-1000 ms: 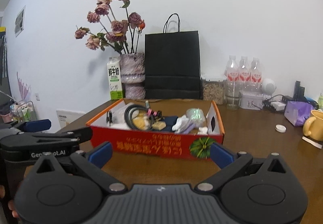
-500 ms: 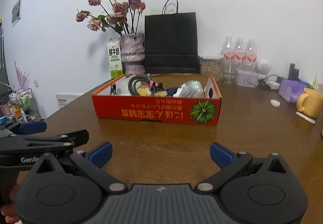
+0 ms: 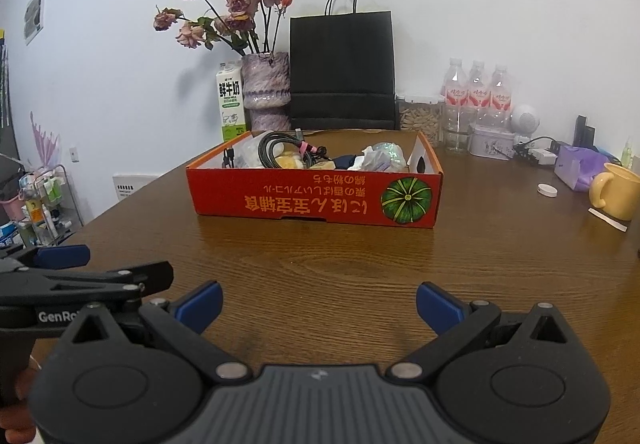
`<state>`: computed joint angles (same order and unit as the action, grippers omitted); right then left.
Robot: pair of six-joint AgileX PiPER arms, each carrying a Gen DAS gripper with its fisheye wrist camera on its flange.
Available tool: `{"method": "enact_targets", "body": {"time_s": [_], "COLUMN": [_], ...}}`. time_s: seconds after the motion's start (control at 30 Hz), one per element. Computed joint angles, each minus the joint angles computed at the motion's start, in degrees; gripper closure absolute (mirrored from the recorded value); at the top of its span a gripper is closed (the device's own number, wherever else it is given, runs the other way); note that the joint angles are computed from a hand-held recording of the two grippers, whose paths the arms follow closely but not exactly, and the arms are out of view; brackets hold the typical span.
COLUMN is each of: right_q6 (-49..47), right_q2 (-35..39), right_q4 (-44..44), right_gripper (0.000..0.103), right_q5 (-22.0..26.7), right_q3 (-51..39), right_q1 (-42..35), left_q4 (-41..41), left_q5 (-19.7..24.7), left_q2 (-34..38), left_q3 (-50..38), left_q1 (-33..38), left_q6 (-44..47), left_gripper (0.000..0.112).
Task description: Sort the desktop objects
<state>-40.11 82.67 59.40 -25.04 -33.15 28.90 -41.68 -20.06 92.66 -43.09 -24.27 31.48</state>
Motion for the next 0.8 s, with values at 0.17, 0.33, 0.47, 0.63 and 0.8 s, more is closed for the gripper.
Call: {"method": "enact_targets", "body": {"time_s": [0.17,0.33,0.47,0.63,0.8], "right_q6": [-0.18,-0.58,-0.57,-0.3,-0.07], "right_q2": [-0.08,-0.07,-0.11,-0.2,-0.25], "right_q4": [0.31,0.86,0.98,0.84,0.65], "right_gripper": [0.0,0.0,0.0,0.0,0.0], "right_q5": [-0.1,-0.29,-0.2,-0.36,-0.45], "right_q3": [-0.01,-0.03,-0.14,0.04,0.12], "right_q1": [0.0,0.1,0.05,0.14,0.17], "left_q4": [-2.47,-3.5,-3.0,-2.77,-2.44], "left_q5": [-0.04,0.17,0.2,0.19,-0.03], "left_q2": [-0.24,-0.36,-0.31,-0.32,-0.36], "left_q3": [-0.17,-0.29,-0.32,-0.3,-0.16], "left_q1": [-0.42,-0.54,-0.5,-0.41,-0.43], "left_q6": [2.45,3.5,2.96,2.83,2.54], "left_gripper": [0.009,0.009,0.009,0.009,0.009]}}
